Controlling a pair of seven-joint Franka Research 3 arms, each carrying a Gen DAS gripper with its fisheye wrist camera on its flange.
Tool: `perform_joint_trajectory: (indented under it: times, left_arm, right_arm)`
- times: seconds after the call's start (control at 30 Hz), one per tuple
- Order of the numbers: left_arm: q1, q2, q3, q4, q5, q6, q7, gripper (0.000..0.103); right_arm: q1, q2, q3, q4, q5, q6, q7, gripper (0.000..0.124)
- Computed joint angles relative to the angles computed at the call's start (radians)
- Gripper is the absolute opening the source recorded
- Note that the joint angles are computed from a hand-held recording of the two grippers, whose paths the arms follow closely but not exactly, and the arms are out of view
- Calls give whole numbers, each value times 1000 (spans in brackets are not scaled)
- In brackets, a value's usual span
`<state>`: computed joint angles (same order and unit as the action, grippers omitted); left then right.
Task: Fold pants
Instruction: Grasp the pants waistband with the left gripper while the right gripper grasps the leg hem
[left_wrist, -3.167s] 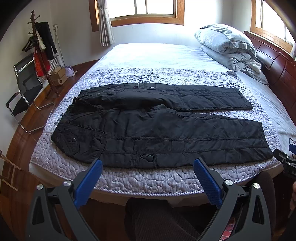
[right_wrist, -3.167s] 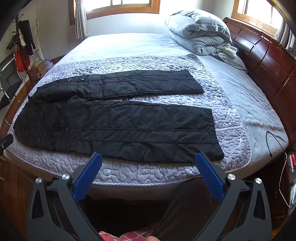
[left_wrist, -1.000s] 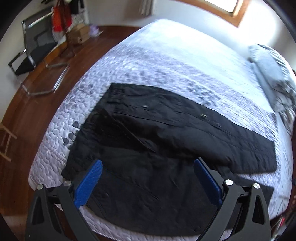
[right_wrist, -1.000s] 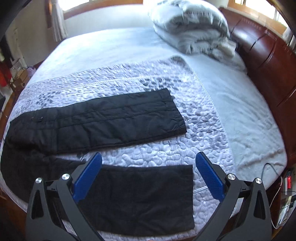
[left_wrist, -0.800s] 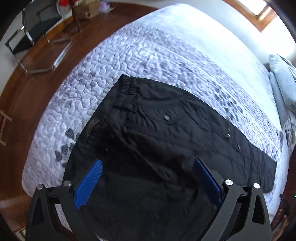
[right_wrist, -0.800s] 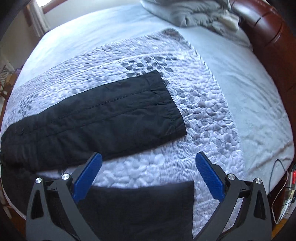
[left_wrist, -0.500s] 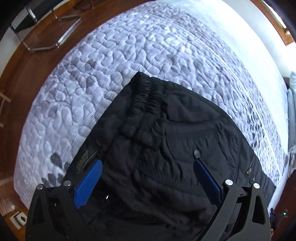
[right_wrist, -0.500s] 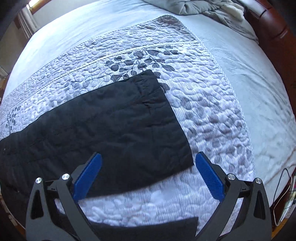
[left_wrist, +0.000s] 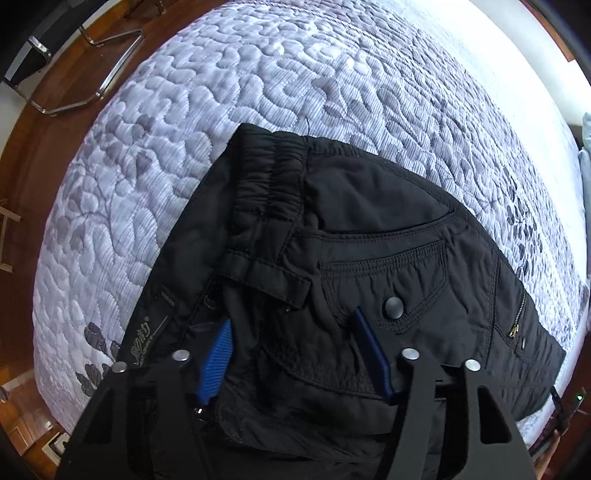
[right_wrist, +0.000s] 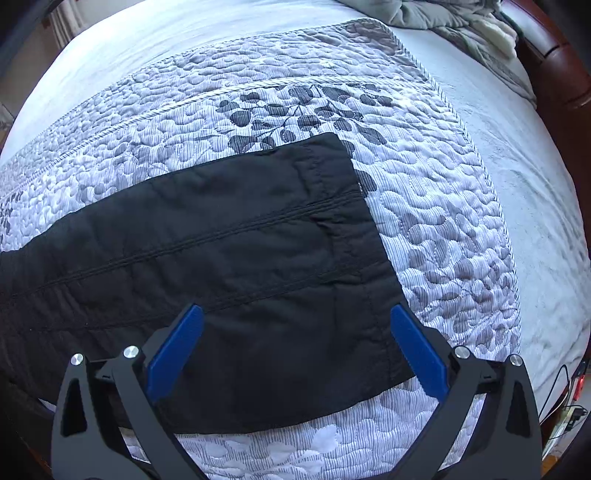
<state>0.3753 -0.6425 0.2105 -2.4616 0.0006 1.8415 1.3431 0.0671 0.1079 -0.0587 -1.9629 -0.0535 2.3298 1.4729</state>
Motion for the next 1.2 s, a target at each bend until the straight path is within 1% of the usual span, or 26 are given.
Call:
perform_joint_trajectory:
  times: [0.03, 0.07, 0.1, 0.13, 0.17, 0.2, 0.23, 0.27, 0.37, 0.53, 0.6, 0.67, 0.77, 0.87, 0.93, 0.97, 1.0, 1.03, 1.07, 1.1, 1.13, 1.17, 1.2]
  left_arm:
    - [-2, 4, 6, 3, -6, 5, 8, 55]
    - [-3, -3, 11, 5, -14, 0, 15, 44]
    - [-2, -20, 17, 6, -23, -15, 22, 29]
    - [-8, -28, 22, 5, -47, -14, 23, 22]
    - [-13, -36, 13, 4, -50, -12, 21, 16]
    - [-17, -39, -3, 3, -38, -10, 17, 14]
    - [-24, -48, -22, 1, -20, -8, 16, 13]
    - [-29, -51, -29, 2, -12, -7, 10, 13]
    - [-46, -63, -35, 4, -11, -6, -13, 12]
    - [-58, -81, -18, -8, -15, -7, -20, 12]
    - [-52, -55, 13, -11, -5, 17, 14, 12]
    - [-46, -48, 10, -10, -6, 16, 23, 12]
    - [-42, -29, -1, -7, -3, 18, 26, 12]
    - [-41, -11, -18, -8, 3, 25, 16, 12]
    - [-41, -3, -31, -9, 10, 30, 3, 13]
    - [-42, -1, -36, -10, 15, 31, -3, 13]
    - [-43, 0, -43, -10, 23, 30, -7, 13]
    - [-47, 1, -50, -8, 32, 29, -8, 12]
    - [-50, 2, -57, -6, 40, 28, -11, 12]
    - [-52, 1, -64, -5, 48, 26, -21, 12]
    - [-54, -1, -69, -5, 52, 28, -34, 12]
    - [-56, -6, -75, -7, 55, 32, -50, 11]
    - [-58, -14, -79, -11, 61, 37, -60, 11]
  right_arm:
    - [0, -3, 1, -5, 4, 2, -4, 101]
    - [-1, -6, 1, -8, 7, 2, -9, 101]
    - [-2, -9, 1, -11, 6, 4, -15, 101]
    - [-2, -10, 0, -13, 4, 7, -17, 101]
    - [-2, -10, 0, -12, -1, 11, -19, 101]
    - [-4, -6, -2, -7, -3, 14, -20, 101]
    - [-6, -2, -3, 0, 2, 15, -23, 101]
    - [-11, 6, -5, 14, 15, 14, -25, 101]
    - [-24, 53, -12, 81, 58, -5, -25, 101]
    - [-34, 187, -23, 247, 83, -56, -13, 101]
    - [-35, 236, -23, 303, 88, -74, -28, 101]
    - [-39, 291, -21, 367, 102, -108, -48, 101]
    - [-58, 362, -13, 455, 162, -158, -58, 101]
    - [-57, 400, -16, 499, 182, -169, -39, 101]
    - [-42, 407, -23, 505, 156, -165, -37, 101]
    - [-36, 402, -24, 497, 144, -153, -46, 99]
    - [-29, 391, -23, 479, 126, -143, -68, 94]
    - [-23, 380, -22, 465, 115, -138, -85, 83]
    - [-20, 369, -20, 451, 110, -132, -101, 64]
    - [-16, 355, -16, 443, 103, -139, -122, 52]
    - [-2, 342, -24, 430, 77, -133, -116, 32]
    - [-2, 328, -17, 423, 80, -140, -137, 13]
    - [6, 302, -18, 399, 67, -128, -144, 12]
